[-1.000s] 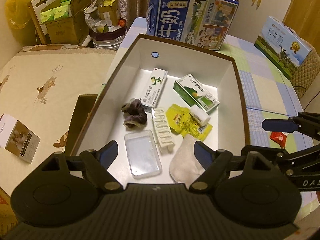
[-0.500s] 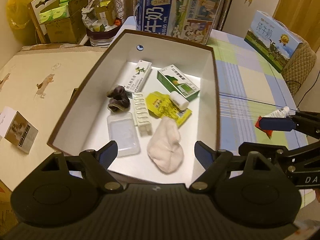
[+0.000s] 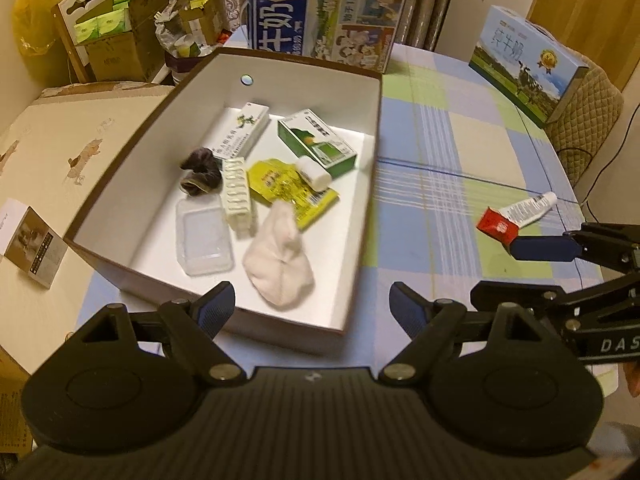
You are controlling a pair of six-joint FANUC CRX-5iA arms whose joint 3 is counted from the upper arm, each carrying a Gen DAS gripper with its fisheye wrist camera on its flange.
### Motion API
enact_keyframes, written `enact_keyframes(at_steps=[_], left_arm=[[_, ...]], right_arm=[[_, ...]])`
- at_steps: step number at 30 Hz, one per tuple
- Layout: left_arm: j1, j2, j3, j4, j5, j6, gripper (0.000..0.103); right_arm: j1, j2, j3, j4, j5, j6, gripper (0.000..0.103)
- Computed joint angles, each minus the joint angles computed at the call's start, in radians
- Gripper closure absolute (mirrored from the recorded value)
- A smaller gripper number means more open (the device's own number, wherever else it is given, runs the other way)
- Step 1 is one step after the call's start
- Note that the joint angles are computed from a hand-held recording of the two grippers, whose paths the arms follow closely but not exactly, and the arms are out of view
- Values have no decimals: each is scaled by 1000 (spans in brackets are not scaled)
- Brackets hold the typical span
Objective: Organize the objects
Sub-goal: 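Withdraw both tools from the box toward the red packet and white tube, then grasp the red packet with the left tool while the right tool approaches the tube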
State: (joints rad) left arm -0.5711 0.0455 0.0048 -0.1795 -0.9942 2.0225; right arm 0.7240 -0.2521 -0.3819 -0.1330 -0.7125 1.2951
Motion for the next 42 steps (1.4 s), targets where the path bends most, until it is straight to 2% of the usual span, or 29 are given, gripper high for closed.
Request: enact_keyframes(at_steps=[11,20,33,42], left_arm=[[-96,68,77,-35,-50,88,21],[-154,150,149,-30,-66,111,21],[-195,342,309,41,-45,3,21],[-196,514,479,84,-54,-60,21]], right_arm=[[-85,-62,-35,-57,-68,68,34],[-165,-109,-91,-13,-113,-8,34],[-282,-167,-167,97,-128,-163,34],[-371,-149,-189,145,-115,-224,34]])
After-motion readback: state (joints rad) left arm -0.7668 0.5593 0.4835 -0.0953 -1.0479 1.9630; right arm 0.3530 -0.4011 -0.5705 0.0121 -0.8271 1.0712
